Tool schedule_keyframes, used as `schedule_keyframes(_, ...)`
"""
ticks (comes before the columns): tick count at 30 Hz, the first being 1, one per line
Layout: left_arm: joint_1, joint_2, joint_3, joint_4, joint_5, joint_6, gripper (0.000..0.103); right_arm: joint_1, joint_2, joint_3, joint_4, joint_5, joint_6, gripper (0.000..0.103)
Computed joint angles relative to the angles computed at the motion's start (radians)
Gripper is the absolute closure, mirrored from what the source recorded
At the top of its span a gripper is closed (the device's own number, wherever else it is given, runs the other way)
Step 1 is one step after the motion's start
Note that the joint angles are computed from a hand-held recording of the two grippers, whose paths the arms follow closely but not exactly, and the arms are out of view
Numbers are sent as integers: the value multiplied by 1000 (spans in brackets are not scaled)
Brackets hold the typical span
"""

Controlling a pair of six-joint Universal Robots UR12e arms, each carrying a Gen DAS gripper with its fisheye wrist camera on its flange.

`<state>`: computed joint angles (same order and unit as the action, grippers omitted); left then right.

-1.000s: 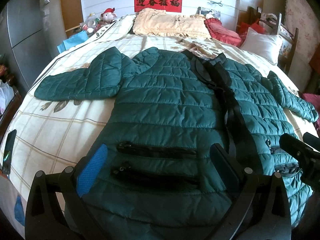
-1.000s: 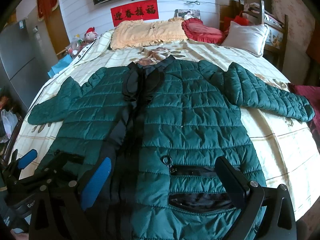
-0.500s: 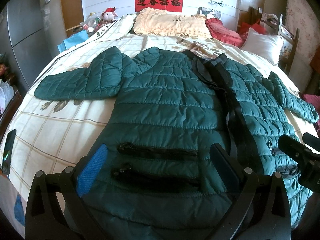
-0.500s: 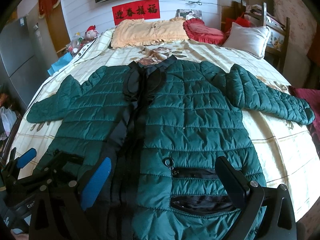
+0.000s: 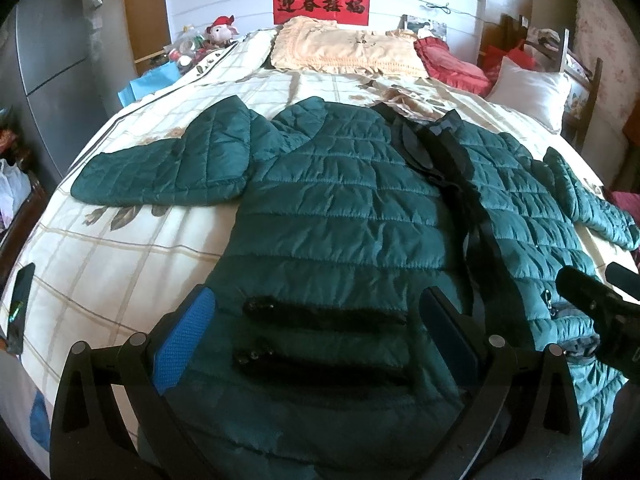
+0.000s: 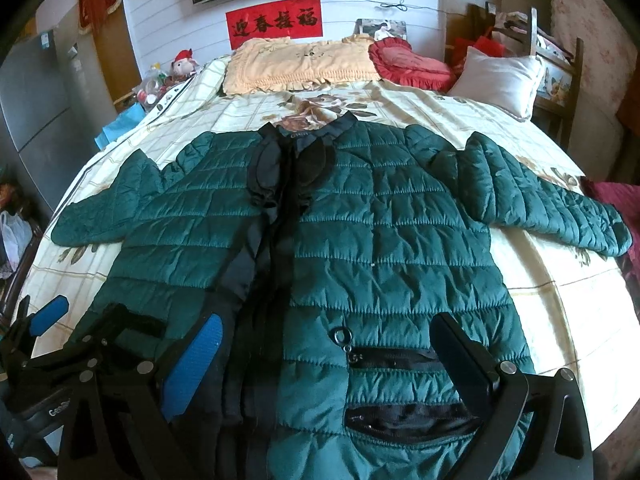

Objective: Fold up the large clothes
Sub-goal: 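Move the left gripper to the sleeve nearest it and grasp its cuff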

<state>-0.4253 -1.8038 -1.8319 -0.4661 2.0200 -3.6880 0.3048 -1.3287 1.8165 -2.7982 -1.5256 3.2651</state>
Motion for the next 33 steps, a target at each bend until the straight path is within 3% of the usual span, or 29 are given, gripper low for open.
schedule_keyframes(15, 58, -1, 34, -31, 14, 10, 0, -12, 61, -91, 13, 31, 20, 0)
schedule_keyframes(33, 185, 9, 19, -100, 41, -33, 0, -15, 187, -255, 94, 58, 43, 0)
